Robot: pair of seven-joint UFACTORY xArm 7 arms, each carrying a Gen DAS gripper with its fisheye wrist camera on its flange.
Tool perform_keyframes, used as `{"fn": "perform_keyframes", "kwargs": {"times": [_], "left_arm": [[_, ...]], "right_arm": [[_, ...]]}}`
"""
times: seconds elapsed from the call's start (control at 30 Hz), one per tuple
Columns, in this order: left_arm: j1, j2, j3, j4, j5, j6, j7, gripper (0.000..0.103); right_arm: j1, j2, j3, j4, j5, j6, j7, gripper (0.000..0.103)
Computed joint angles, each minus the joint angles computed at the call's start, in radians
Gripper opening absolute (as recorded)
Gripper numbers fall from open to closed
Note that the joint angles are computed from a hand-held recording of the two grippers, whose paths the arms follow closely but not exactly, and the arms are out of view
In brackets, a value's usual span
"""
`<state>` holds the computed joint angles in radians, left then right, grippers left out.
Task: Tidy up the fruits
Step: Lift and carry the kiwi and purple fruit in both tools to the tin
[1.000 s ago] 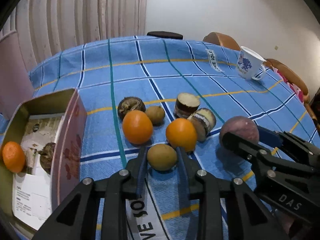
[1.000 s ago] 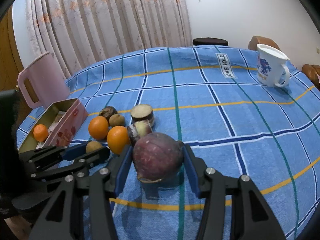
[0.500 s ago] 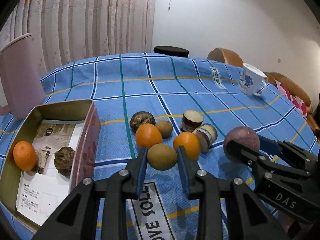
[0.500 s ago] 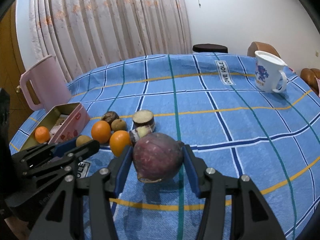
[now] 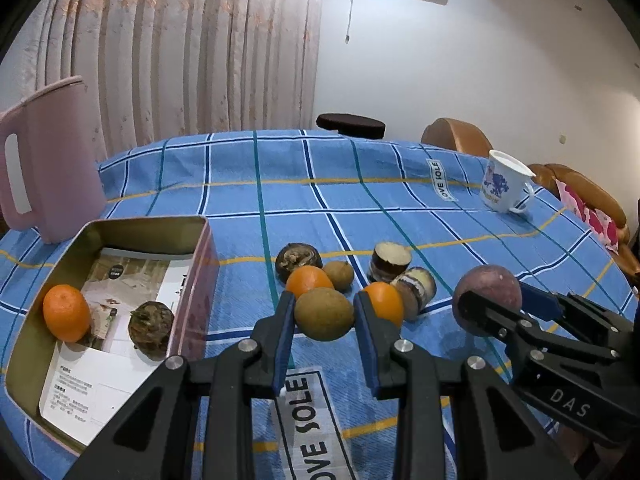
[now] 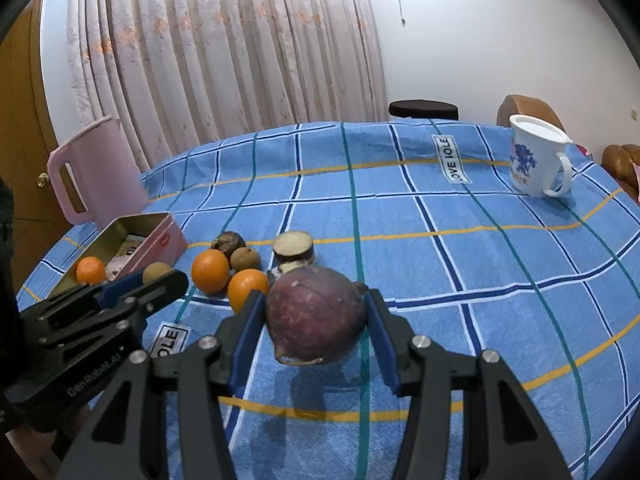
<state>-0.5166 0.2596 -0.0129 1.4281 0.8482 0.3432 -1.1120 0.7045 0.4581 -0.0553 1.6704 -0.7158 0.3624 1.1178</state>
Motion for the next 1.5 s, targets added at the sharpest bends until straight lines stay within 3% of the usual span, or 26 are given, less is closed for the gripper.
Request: {"fn": "perform_keyframes", "kwargs": {"times": [0.63,0.97,1.23,1.5], "left_arm": [[-0.003,-0.040,-0.002,-0.027,0.244,0.005,-0.222,0.031],[0.010,-0.077,-0.039,-0.047,0.466,0.061,-0.413,0.031],[0.028,-0.089,-0.073,-0.053,0.585,0.084,-0.504,0.031],[0.047,-0.101,-0.096,-0.063,0.622,0.096,-0.552,0.031]], "right_arm": [[0.024,-0.024,-0.027,-0.025,-0.132,-0.024,0.107,0.054],[0.036,-0.037,-0.032,-0.029,-0.262,-0.021,0.198,0.054],[0.040,-0.052,-0.025,-0.035,-0.386,0.000,0.290,0.054],[0.020,-0.057,0.011,-0.031,-0.470,0.023,0.334,0.054]]}}
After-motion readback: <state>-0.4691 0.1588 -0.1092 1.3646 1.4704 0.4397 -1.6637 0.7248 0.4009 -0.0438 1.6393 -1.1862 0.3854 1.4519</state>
